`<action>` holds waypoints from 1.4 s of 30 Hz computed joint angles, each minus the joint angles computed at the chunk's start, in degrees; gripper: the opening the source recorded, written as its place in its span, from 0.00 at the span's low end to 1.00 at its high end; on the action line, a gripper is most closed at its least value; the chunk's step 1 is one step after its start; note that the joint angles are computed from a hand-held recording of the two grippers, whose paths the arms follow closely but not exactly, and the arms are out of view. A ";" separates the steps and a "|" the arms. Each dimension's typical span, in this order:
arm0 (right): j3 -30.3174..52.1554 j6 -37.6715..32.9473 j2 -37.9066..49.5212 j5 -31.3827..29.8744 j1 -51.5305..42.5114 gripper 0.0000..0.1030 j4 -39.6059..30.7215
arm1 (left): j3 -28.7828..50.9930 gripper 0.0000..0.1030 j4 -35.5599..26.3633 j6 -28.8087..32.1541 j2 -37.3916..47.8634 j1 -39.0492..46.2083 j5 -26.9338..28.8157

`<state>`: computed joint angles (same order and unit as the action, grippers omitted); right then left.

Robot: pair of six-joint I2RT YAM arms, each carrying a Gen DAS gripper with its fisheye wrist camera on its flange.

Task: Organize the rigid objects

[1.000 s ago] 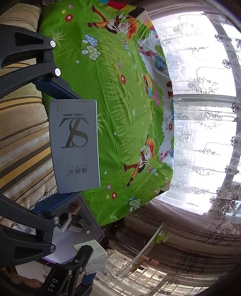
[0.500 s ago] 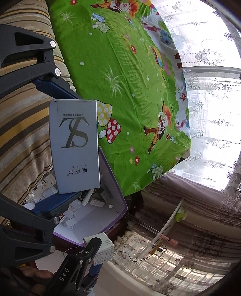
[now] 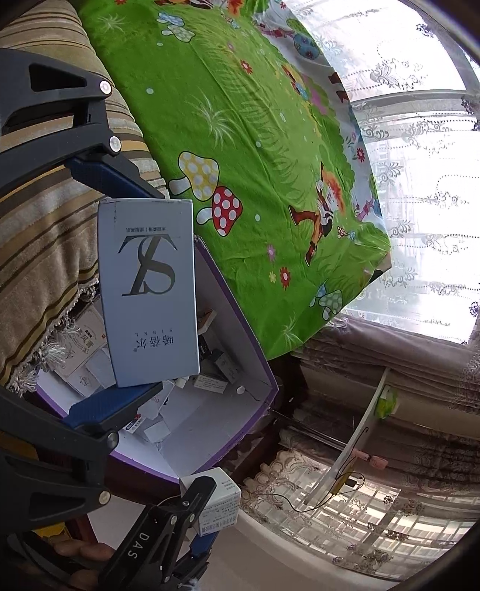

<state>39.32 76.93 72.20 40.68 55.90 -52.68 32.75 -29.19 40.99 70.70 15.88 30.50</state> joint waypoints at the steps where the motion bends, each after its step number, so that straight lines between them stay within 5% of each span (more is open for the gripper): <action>1: -0.22 -0.09 -0.09 -0.06 -0.21 0.72 0.20 | -0.03 0.88 0.25 -0.47 0.08 -0.48 -0.23; 13: -2.16 0.46 -1.05 -0.53 -1.89 0.74 1.18 | 0.22 0.89 1.17 -3.15 1.69 -4.66 -1.12; 19: -2.20 1.29 -1.91 -0.54 -1.46 0.87 0.96 | 0.15 0.92 0.37 -2.37 1.43 -5.02 -1.02; 25: -1.39 2.25 -0.59 -1.32 -0.34 0.87 0.31 | 0.98 0.92 -1.39 -2.07 3.03 -3.97 -1.63; 30: -0.89 6.01 0.99 -4.47 3.30 0.87 -1.02 | 2.17 0.92 -8.86 4.54 4.92 0.60 -0.96; 37: 1.82 19.76 5.32 -8.86 14.20 0.90 -8.86 | 2.42 0.96 -20.31 20.06 7.75 12.40 4.03; 42: 2.89 18.93 6.29 -8.84 14.13 0.90 -8.82 | 0.57 0.98 -17.93 18.67 6.37 11.05 3.99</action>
<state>42.21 95.87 78.48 31.83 70.03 -61.50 33.32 -47.12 59.66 77.07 26.94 34.49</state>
